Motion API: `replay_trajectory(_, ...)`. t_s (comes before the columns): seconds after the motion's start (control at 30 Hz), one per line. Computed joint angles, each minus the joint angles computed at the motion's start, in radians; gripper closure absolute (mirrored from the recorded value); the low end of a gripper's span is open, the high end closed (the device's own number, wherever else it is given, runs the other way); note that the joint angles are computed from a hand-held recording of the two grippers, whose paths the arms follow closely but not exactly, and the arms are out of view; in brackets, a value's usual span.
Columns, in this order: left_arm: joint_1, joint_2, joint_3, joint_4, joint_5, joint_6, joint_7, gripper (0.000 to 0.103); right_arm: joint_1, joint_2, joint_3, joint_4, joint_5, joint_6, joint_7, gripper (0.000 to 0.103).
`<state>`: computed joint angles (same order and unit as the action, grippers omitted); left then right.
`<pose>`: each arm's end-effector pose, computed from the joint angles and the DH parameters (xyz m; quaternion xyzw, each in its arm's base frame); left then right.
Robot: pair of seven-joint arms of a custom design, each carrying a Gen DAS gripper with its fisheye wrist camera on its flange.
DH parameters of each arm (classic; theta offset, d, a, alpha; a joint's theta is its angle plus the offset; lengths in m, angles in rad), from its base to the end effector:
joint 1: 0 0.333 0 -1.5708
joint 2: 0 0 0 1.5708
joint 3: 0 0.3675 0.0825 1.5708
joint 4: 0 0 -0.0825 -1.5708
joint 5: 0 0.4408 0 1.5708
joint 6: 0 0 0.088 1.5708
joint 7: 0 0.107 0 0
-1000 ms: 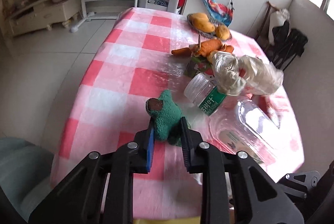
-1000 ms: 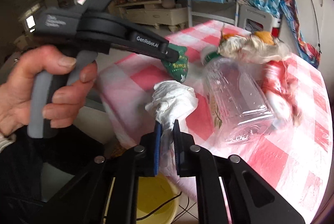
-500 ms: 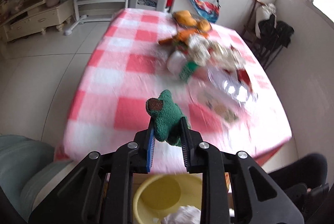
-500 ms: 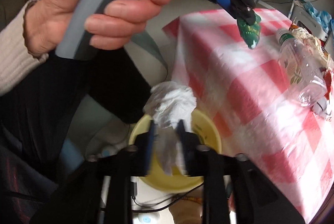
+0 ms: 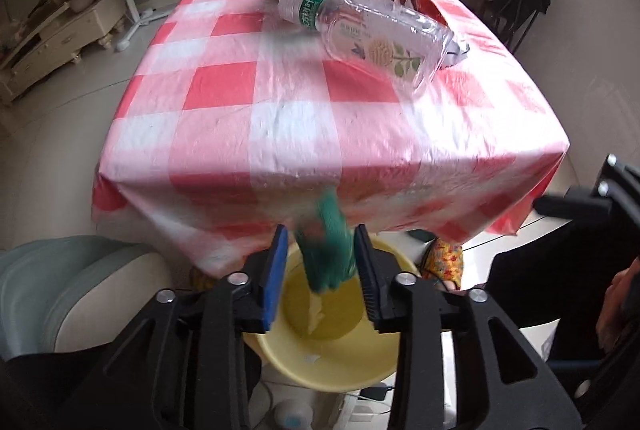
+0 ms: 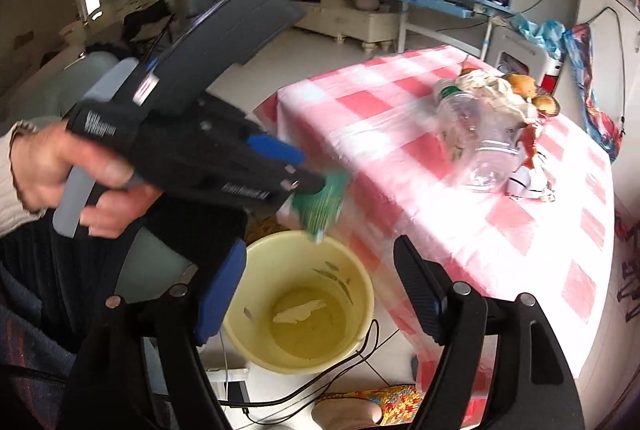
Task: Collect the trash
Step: 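Drop the green plush toy into the yellow bucket with the left gripper, then grasp the clear plastic bottle with the left gripper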
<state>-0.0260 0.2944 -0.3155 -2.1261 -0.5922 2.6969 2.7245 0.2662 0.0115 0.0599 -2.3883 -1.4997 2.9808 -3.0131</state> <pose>0.6191 -0.1937 0.3088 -0.2897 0.9263 -0.2370 0.0439 0.4797 0.2356 0.3454 -0.6794 0.6373 -0.2421 0.2714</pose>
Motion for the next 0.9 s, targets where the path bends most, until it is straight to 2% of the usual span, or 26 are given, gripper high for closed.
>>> replay_trajectory(0.07,0.004,-0.010,-0.008,-0.014,-0.018,0.032,0.017,0.059,0.000,0.002,-0.001,0.007,-0.032,-0.007,0.032,0.030)
replay_trajectory(0.13,0.008,-0.018,-0.017,-0.024,-0.039,0.057,0.035,0.056,0.010,-0.009,0.009,-0.004,-0.062,-0.019,0.074,0.029)
replay_trajectory(0.3,0.009,-0.022,-0.029,-0.028,-0.077,0.097,0.063,0.052,0.017,-0.004,0.012,-0.012,-0.027,-0.036,0.020,0.028)
replay_trajectory(0.43,0.014,-0.018,-0.040,-0.016,-0.109,0.103,0.074,0.048,0.024,0.007,0.014,-0.008,0.006,-0.052,-0.021,0.027)
replay_trajectory(0.53,0.016,-0.015,-0.043,0.010,-0.142,0.071,0.061,0.043,0.029,0.005,0.014,-0.008,0.001,-0.062,-0.012,0.025)
replay_trajectory(0.8,-0.053,0.024,-0.030,0.161,-0.150,-0.062,-0.170,0.028,0.033,-0.018,0.018,-0.024,-0.003,-0.072,-0.012,0.020)
replay_trajectory(0.9,-0.117,0.054,-0.010,0.210,-0.066,-0.044,-0.309,0.025,0.029,-0.035,0.020,-0.034,-0.041,-0.071,0.034,0.020)
